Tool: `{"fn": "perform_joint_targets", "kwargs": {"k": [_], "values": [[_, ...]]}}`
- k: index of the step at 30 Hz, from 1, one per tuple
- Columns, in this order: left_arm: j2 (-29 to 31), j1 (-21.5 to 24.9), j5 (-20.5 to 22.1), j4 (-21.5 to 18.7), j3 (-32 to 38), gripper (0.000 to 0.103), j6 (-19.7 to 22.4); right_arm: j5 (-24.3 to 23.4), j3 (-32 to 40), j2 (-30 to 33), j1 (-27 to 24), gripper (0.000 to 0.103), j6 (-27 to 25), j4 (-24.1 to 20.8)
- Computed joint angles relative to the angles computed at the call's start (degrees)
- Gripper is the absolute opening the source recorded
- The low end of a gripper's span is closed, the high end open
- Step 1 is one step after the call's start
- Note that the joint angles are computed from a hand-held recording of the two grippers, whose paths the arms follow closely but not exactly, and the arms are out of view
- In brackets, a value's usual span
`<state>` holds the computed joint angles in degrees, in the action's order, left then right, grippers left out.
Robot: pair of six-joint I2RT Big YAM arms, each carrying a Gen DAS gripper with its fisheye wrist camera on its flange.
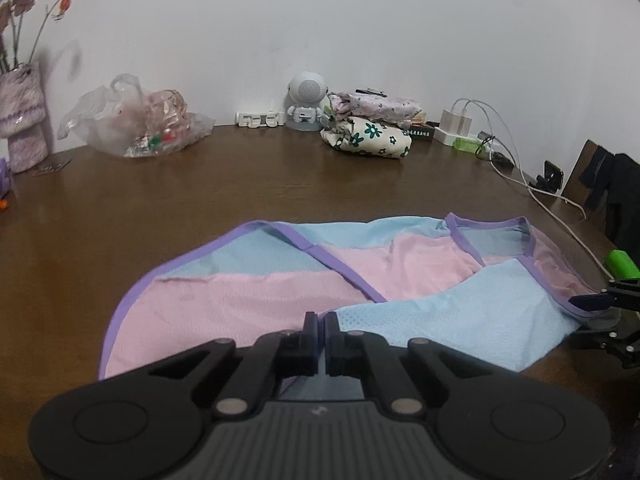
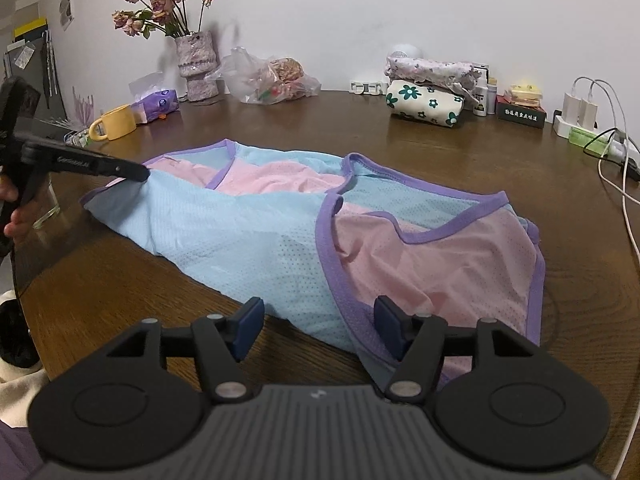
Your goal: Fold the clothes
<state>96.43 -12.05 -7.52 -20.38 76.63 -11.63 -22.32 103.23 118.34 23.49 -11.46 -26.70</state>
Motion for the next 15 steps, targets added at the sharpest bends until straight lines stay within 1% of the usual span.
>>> {"fn": "perform_joint_targets", "kwargs": {"k": [3,5,7,8,9,11,12,13,15], "values": [[2.5,0.4,0.0,-1.4,2.6,0.002,1.6,0.3,-0.2,0.0,0.1,0.064,-0.2,0.3],[4.0,0.8,0.1,-2.9,3.9,0.003,0.7,0.7,-0.3,-0.1,0.2,0.065,-0.2,0.5],[3.9,0.9,0.1,-4.5,4.2,0.01,-0.7,1.2,-0.6,-0.5,0.1,0.065,-0.3,0.7],[2.9,0.8,-0.5,-4.1,3.1,0.013,-1.2,1.5,-1.2,-1.1,0.0,0.065,-0.6,1.2],[1.4,0.5,-1.5,-3.1,1.5,0.022,-1.4,1.7,-2.0,-1.9,-0.2,0.065,-1.0,1.9],[-2.4,0.0,-3.9,0.9,-3.0,0.04,-1.3,1.9,-3.2,-3.3,-0.8,0.065,-2.4,2.6],[-3.8,-0.2,-5.0,1.9,-4.7,0.042,-1.6,1.9,-3.7,-4.0,-1.3,0.065,-3.7,2.2],[-4.6,-0.3,-5.8,1.8,-5.7,0.042,-2.2,1.8,-4.1,-4.7,-1.7,0.065,-5.1,1.9],[-5.4,-0.6,-7.2,0.7,-7.0,0.041,-3.3,2.2,-3.9,-5.3,-2.6,0.065,-9.0,-0.6]]}}
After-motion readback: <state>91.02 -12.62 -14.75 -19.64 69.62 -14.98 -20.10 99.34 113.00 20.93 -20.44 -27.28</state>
